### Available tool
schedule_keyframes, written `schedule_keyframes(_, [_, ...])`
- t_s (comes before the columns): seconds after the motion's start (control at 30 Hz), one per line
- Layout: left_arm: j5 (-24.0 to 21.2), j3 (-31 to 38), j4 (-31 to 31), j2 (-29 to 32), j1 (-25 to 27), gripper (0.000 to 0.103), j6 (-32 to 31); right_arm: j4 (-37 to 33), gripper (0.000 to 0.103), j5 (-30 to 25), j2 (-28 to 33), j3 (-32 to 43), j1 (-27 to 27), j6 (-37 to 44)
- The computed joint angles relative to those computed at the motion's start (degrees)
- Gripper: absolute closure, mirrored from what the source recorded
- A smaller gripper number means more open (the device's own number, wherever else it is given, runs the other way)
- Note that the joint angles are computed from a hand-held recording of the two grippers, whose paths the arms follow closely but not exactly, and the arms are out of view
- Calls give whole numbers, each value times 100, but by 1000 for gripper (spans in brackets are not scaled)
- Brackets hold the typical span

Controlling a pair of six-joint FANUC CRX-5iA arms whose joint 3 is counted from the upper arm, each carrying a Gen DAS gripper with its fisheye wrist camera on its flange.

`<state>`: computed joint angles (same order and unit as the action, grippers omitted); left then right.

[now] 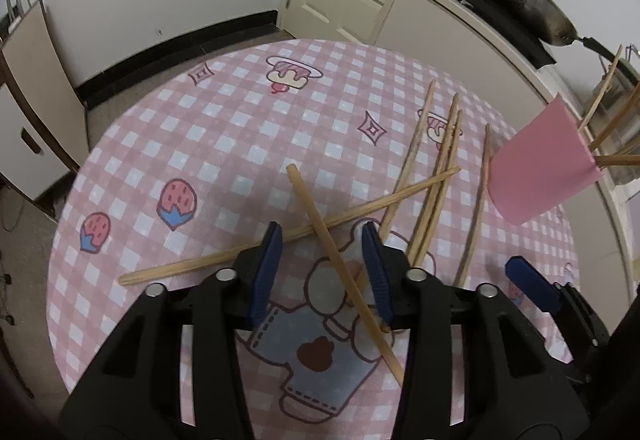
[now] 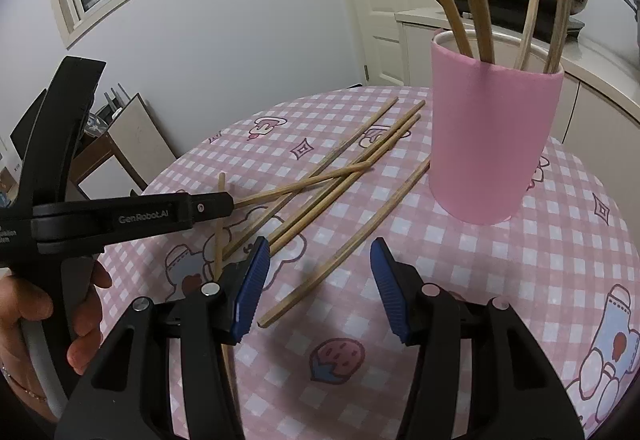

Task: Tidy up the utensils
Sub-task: 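Close the left tool on a wooden chopstick from the pile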

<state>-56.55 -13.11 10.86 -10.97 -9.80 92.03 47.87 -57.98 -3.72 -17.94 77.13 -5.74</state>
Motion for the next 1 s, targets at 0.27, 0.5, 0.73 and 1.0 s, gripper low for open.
schedule_keyframes(0.27, [97, 90, -491, 2, -183, 93, 189, -16, 53, -12, 5, 37, -18, 13])
schedule_keyframes(0.5, [264, -382, 454, -236, 280, 97, -439, -224, 53, -291, 193, 254, -43, 50])
schedule_keyframes(0.73, [266, -495, 727, -448, 374, 97, -764, -747, 55, -635, 651, 811, -292, 528])
schedule_keyframes(1.0, [129, -692, 1123, -684, 609, 97, -1111, -962, 87, -842, 694, 935, -229, 960])
